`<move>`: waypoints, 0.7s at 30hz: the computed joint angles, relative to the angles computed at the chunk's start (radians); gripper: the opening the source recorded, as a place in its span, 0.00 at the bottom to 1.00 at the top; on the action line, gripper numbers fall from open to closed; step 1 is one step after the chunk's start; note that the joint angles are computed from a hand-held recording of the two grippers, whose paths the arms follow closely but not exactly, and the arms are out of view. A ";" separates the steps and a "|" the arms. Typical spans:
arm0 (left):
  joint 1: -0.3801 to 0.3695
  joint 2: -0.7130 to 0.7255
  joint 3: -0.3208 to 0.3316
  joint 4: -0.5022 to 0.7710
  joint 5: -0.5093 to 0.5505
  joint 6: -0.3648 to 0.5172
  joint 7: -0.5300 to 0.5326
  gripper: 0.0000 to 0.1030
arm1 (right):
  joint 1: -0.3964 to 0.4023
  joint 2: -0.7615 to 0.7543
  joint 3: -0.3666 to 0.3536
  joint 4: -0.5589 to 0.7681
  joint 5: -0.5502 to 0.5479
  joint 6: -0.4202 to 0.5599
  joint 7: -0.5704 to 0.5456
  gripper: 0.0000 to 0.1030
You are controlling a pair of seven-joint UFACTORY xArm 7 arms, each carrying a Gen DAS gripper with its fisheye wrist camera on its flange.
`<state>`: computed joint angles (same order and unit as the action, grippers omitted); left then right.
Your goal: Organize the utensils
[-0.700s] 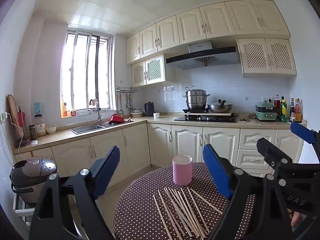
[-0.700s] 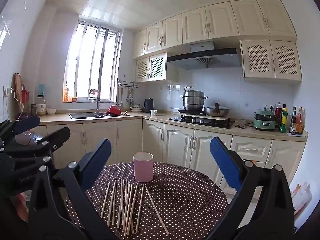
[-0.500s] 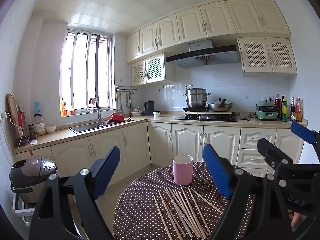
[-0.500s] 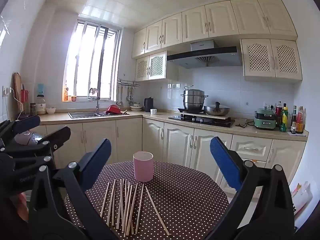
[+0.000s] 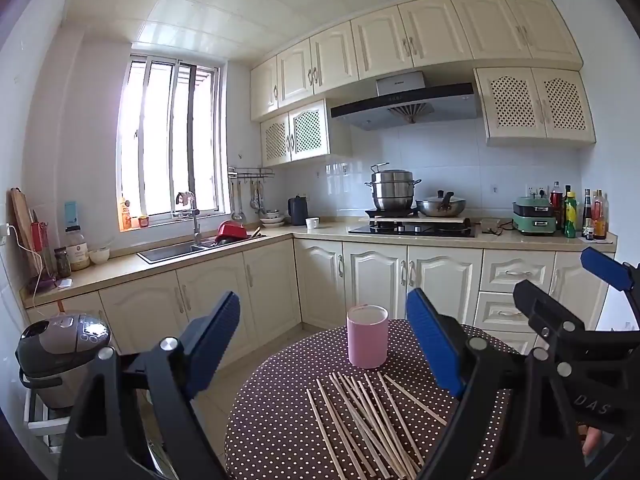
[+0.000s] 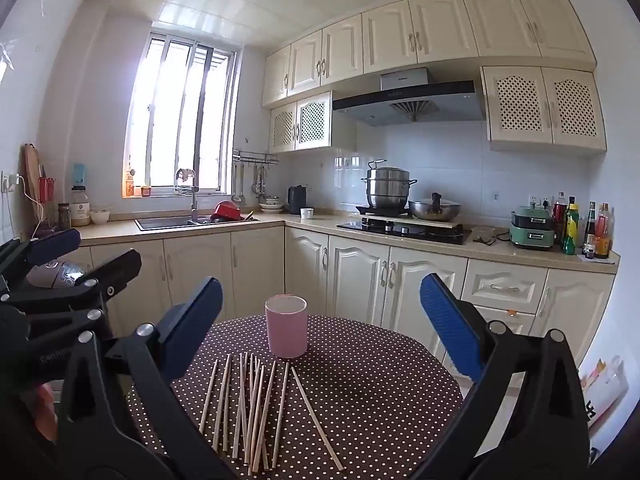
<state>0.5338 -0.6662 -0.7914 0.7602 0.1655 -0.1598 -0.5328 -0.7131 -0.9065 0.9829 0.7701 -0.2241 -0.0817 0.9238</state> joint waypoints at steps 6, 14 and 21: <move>0.013 0.014 -0.009 0.017 0.002 0.003 0.002 0.81 | -0.010 0.011 0.005 0.005 0.001 -0.007 -0.005 0.94; 0.016 0.040 -0.005 0.042 0.008 0.006 0.011 0.81 | -0.028 0.023 0.020 0.015 0.007 -0.017 -0.003 0.94; 0.037 0.048 -0.023 0.053 0.009 0.002 0.011 0.81 | -0.036 0.025 0.027 0.017 0.007 -0.018 -0.009 0.94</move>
<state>0.5711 -0.6181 -0.8140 0.8128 0.1741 -0.1576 -0.5216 -0.7490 -0.8817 1.0099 0.7874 -0.2172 -0.0999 0.9153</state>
